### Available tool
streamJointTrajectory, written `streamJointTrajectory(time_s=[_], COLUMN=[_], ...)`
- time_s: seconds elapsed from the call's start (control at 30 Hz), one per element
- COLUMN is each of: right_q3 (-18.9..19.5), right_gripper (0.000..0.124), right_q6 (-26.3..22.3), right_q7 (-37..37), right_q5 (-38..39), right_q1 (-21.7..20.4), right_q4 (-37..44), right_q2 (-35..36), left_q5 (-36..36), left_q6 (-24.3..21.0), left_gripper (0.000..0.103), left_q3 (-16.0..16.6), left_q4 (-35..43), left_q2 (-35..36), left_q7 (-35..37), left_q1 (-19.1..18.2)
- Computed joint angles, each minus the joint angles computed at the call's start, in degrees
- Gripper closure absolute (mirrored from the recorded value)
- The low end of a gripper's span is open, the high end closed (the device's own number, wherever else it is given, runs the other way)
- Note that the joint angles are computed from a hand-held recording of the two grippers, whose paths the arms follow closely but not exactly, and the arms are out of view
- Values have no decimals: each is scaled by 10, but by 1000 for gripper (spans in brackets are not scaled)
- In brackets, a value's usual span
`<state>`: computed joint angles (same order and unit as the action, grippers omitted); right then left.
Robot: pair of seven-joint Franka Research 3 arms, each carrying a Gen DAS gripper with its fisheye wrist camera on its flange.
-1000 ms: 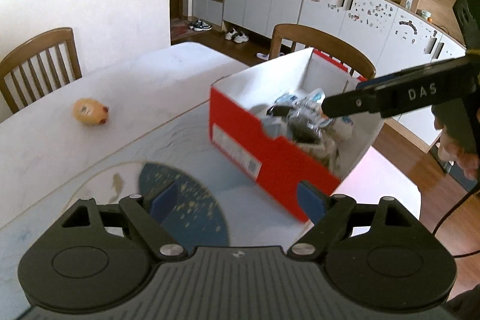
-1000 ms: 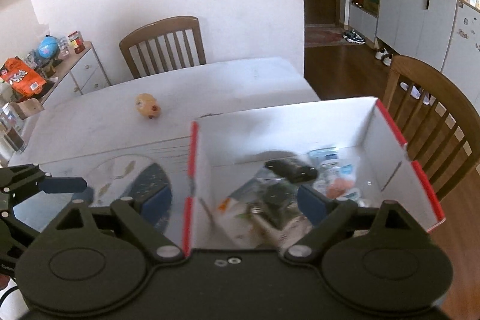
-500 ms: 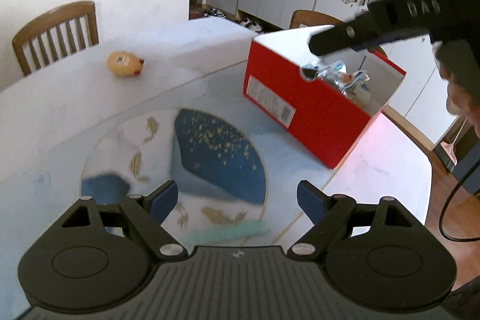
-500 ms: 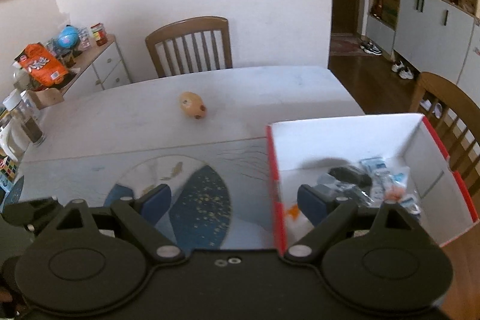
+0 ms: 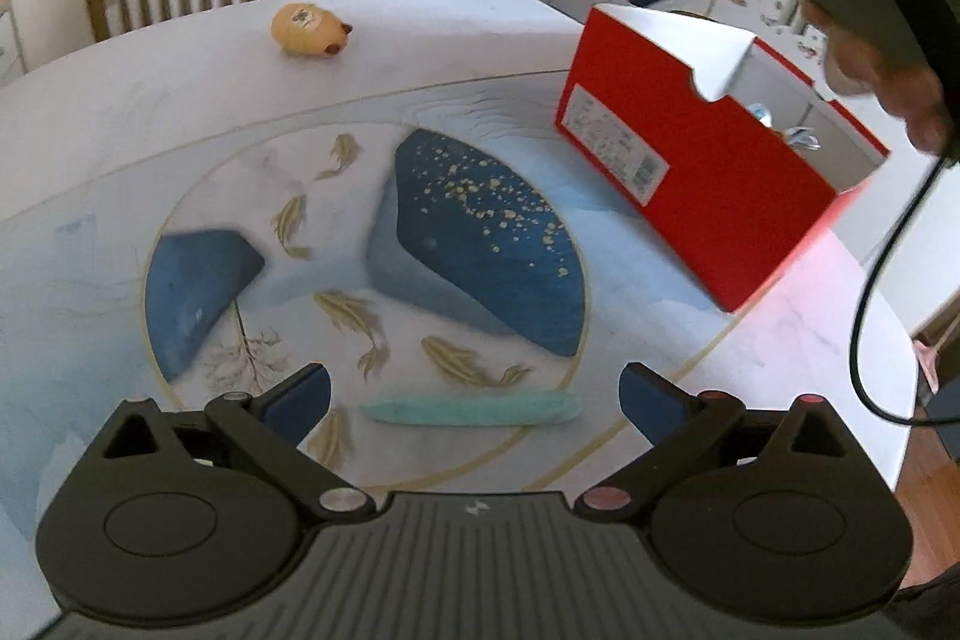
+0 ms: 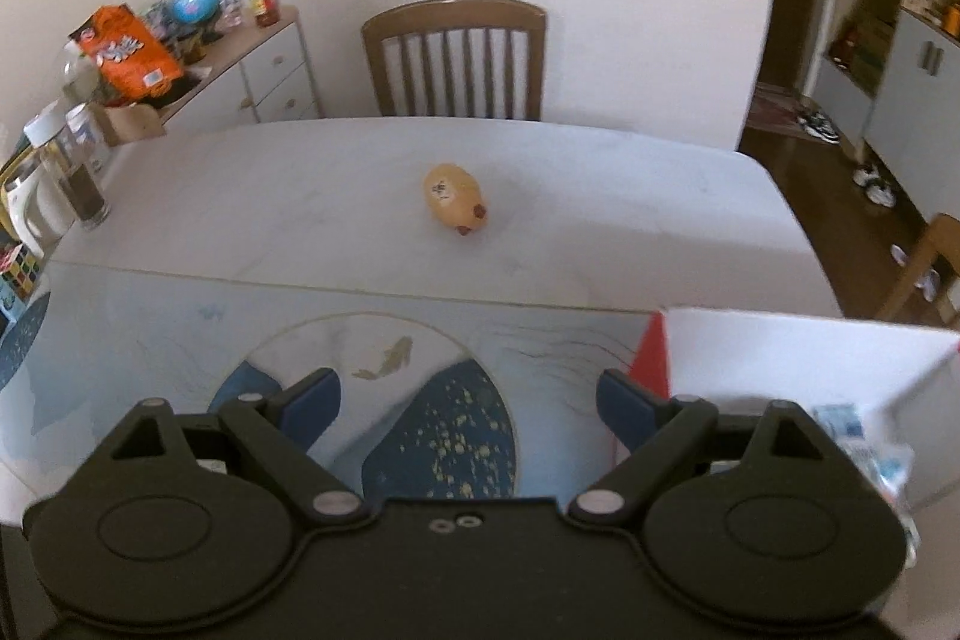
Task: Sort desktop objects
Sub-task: 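Move both tools back over the teal stick and orange pig toy, then grasp the teal stick with the left gripper while the right grasps the orange pig toy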
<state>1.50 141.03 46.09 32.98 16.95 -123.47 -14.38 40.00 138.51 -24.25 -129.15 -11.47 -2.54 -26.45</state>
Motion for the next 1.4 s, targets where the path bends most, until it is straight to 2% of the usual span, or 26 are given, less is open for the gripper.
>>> streamJointTrajectory(time_s=[0.07,0.23,0.37,0.63,0.8,1.07,1.23,1.4], right_q3=[-1,3,8,30,41,57,65,70], right_gripper=[31,29,27,27,27,27,28,33], right_q6=[-13,-35,-46,-32,-24,8,-14,-18], right_q7=[-11,-54,-80,-122,-115,-94,-91,-88], right_q5=[-2,5,16,13,-6,-38,-55,-72], right_q1=[3,4,1,1,5,12,12,14], right_q4=[17,60,97,162,207,281,353,385], right_q2=[19,63,97,165,215,298,356,387], left_q5=[15,38,48,71,80,107,118,126], left_q6=[0,-68,-97,-148,-185,-195,-198,-200], left_gripper=[0,0,0,0,0,0,0,0], left_q3=[-5,-9,-1,7,9,13,15,15], left_q4=[6,48,64,91,116,115,115,112], left_q2=[12,58,77,107,131,136,138,138], left_q7=[-22,-41,-64,-88,-75,-101,-111,-117], left_q1=[3,-12,-27,-53,-70,-85,-89,-91])
